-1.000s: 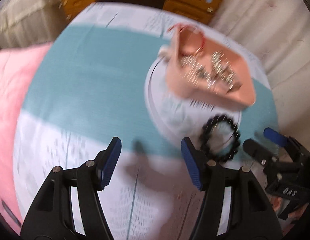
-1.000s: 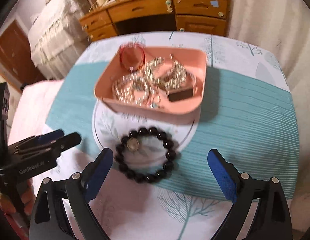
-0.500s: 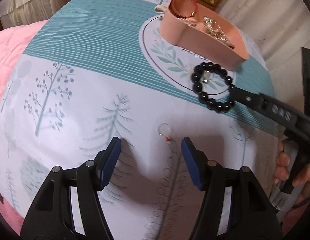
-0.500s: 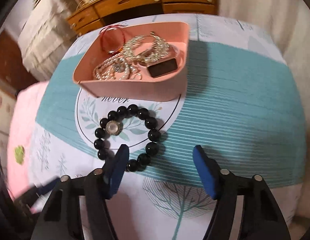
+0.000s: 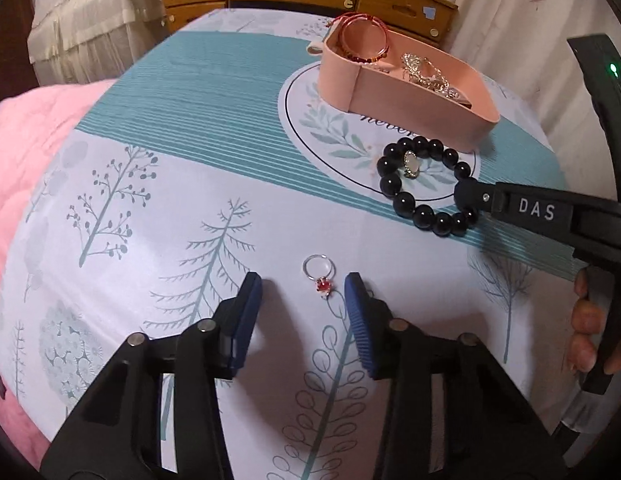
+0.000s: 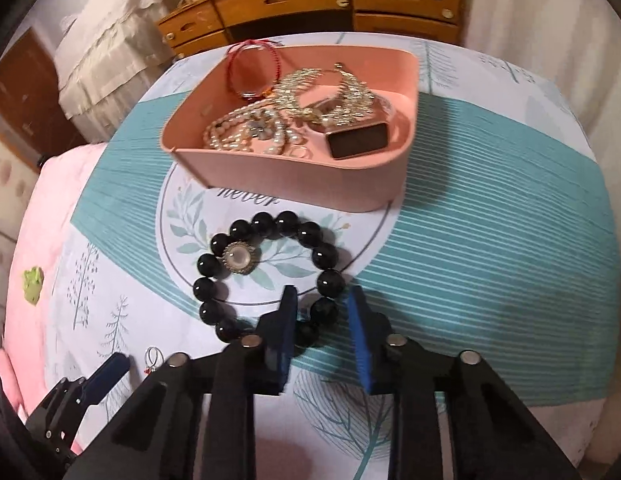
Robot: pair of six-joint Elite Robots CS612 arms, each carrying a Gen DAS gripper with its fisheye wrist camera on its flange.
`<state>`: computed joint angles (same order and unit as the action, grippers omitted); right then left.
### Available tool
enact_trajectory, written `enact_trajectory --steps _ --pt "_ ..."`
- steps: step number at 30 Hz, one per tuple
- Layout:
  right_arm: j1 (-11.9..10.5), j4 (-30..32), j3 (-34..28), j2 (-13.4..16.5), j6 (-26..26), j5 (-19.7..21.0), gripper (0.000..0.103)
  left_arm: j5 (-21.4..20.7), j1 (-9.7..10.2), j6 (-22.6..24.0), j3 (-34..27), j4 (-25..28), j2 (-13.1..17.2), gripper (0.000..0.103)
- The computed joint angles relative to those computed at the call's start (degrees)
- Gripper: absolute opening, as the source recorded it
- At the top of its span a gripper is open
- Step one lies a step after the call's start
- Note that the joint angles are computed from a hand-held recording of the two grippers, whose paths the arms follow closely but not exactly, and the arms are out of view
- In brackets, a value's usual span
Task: Organize jewelry
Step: 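Grasp the red-stone ring with the left tool while the right grasps the black bead bracelet, then carry the ring with the left tool while the right carries the bead bracelet into the tray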
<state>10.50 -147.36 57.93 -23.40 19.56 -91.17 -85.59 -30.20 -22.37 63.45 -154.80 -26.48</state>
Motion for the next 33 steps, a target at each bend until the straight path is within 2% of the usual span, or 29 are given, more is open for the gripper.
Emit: enact_trajectory --steps 4,8,13,16,24,26,33 --pt "0.1 0.2 -0.4 0.1 -2.3 0.1 0.016 1.0 -0.06 0.3 1.1 -1.0 -0.4 0.015" --pt "-0.2 0.6 0.0 -0.2 -2.2 1.8 0.016 -0.3 0.07 -0.1 0.8 -1.1 -0.2 0.006" --pt "-1.2 0.9 0.4 -0.6 1.2 7.5 0.015 -1.0 0.11 0.8 0.4 -2.2 0.2 0.006" --pt "-1.4 -0.5 1.2 -1.0 2.3 9.1 0.015 -0.7 0.1 1.9 0.6 -2.8 0.1 0.006" --pt "-1.9 -10.8 4.0 -2.9 1.5 13.9 0.015 0.5 0.5 1.8 0.9 -4.1 -0.4 0.006" --pt "-1.8 -12.5 4.0 -3.2 0.7 14.6 0.015 0.1 0.78 1.0 0.9 -5.1 -0.6 0.006" --pt "-1.5 -16.6 3.2 -4.1 -2.3 14.6 0.015 1.0 1.23 3.5 -0.7 -7.3 -0.7 0.006"
